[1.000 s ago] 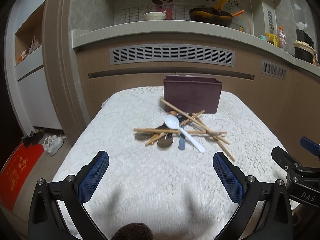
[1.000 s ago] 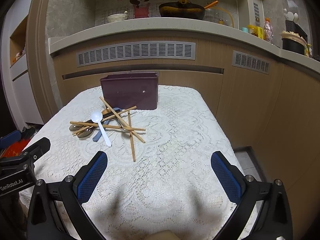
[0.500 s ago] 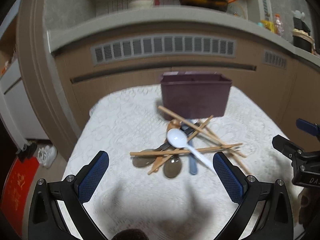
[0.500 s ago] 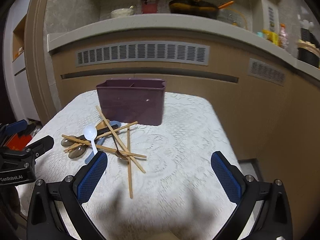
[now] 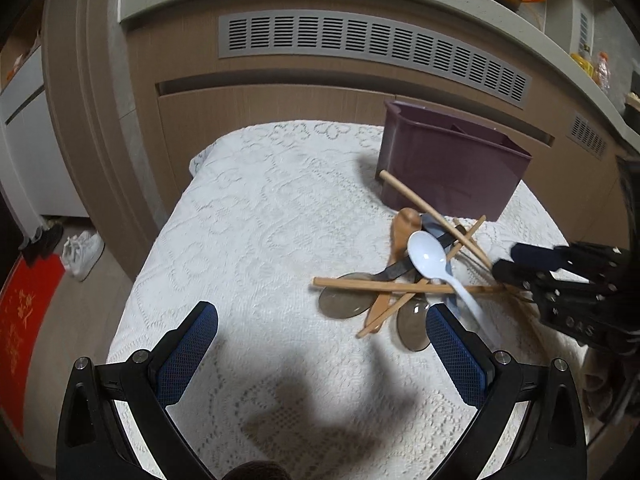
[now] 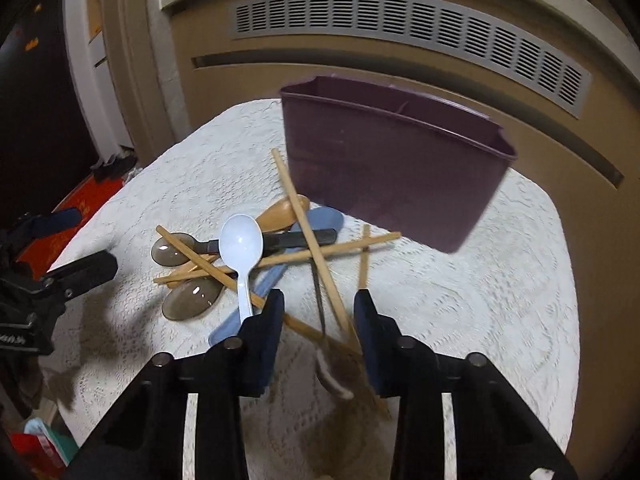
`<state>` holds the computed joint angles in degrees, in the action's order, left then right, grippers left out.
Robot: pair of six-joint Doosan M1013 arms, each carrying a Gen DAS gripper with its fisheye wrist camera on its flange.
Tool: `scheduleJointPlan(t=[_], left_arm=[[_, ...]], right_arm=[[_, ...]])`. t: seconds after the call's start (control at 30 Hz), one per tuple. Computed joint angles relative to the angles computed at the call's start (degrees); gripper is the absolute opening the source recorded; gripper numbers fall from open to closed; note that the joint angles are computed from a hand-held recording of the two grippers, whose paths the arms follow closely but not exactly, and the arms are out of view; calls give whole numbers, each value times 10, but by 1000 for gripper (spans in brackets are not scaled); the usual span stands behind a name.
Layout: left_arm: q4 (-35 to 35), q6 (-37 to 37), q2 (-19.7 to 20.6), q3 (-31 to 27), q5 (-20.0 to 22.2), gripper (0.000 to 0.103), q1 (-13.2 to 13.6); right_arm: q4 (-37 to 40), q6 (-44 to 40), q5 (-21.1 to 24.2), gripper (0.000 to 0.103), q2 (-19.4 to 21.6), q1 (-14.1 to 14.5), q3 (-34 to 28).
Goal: Organize utensils
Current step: 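Grasp the white plastic spoon with the right tool while the left tool approaches the pile, then grasp a wooden chopstick with the left tool while the right tool holds the white spoon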
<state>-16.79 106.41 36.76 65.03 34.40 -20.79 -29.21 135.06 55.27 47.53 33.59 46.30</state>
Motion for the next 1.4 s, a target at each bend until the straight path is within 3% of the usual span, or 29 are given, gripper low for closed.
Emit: scheduleJointPlan(t=[0.13, 0.2, 0.43, 0.53, 0.6, 0.83, 1.0, 1.1, 1.2, 1.27, 1.37, 1.4], left_arm=[[28, -42, -3, 8, -4, 103, 2], [43, -67, -4, 12, -7, 103, 4], [75, -98, -10, 29, -19, 103, 8], [76, -90, -15, 36, -27, 103, 9], [64, -72, -17, 38, -32, 103, 10], [-48, 59, -9, 25, -8, 103, 9], [-134, 192, 10, -7, 26, 103, 2], [-156, 241, 31, -49, 70, 103, -5], [-152, 212, 55, -97, 129, 103, -10], [-139, 138, 79, -147, 179, 103, -14], [-101, 8, 106, -199, 192, 100, -20], [-77, -30, 114, -215, 194, 92, -23]], right_arm=[[83, -52, -28, 27, 9, -8, -18], [81, -68, -19, 27, 22, -5, -39], [66, -112, 63, 36, 103, -1, -180], [59, -120, 98, 36, 123, 1, -215], [53, -116, 106, 27, 119, 2, -210], [16, -42, 39, 24, 20, 0, -47], [-20, 57, 28, 24, -52, -10, 68], [-27, 100, 14, 24, -77, -15, 112], [-36, 143, -7, 24, -100, -16, 155], [-51, 167, -14, 24, -109, -12, 175], [-58, 195, -35, 24, -114, -11, 192], [-58, 203, -39, 22, -115, -11, 195]])
